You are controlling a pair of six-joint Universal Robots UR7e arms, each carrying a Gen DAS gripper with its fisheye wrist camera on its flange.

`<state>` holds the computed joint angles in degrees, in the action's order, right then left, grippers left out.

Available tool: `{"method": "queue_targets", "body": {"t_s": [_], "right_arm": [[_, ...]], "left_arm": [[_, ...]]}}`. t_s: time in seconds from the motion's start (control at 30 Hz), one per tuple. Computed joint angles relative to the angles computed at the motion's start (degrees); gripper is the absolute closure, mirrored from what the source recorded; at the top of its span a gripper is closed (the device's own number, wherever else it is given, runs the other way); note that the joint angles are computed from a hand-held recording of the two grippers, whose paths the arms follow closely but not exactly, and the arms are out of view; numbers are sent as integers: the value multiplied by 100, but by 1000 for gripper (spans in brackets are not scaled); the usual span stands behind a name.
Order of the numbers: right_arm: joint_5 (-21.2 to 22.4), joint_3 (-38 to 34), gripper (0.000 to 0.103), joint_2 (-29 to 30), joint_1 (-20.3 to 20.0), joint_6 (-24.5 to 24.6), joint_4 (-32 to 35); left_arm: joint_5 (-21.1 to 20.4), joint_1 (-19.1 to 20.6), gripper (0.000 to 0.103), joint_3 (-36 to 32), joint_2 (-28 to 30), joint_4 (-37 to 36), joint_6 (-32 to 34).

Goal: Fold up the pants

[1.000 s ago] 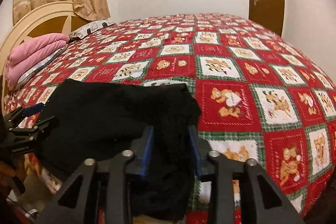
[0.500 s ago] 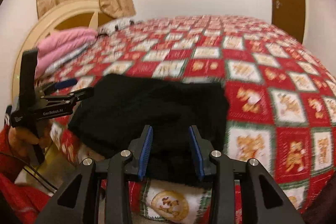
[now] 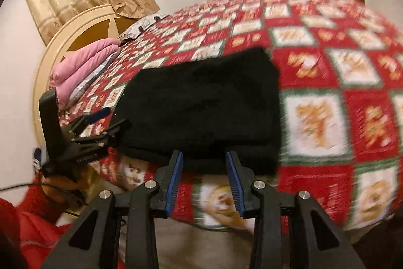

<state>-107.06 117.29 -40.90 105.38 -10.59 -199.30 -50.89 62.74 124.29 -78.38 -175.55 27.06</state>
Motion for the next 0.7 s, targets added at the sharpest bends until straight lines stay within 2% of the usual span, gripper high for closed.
{"method": "queue_targets", "body": {"t_s": [0.1, 0.27, 0.3, 0.33, 0.47, 0.53, 0.63, 0.7], "right_arm": [[66, -190, 65, 172, -105, 453, 104], [1006, -223, 67, 286, -554, 1669, -319], [952, -229, 81, 279, -556, 1734, -273], [684, -262, 91, 256, -494, 1737, -111], [406, -228, 91, -8, -371, 1873, 709], [117, -222, 90, -68, -220, 1710, 841], [-496, -251, 87, -89, 107, 1181, 673], [-683, -306, 87, -48, 247, 901, 279]], "left_arm": [[-148, 84, 13, -3, -18, 187, -188], [-324, 239, 10, -61, -6, 417, -690], [-348, 252, 10, -64, -14, 450, -740], [-355, 252, 10, -58, -25, 484, -766], [-326, 225, 6, -93, -125, 826, -824], [-340, 208, 6, -71, -207, 908, -791], [-266, 129, 6, -26, -353, 878, -567], [-76, 31, 6, -32, -369, 694, -348]]}}
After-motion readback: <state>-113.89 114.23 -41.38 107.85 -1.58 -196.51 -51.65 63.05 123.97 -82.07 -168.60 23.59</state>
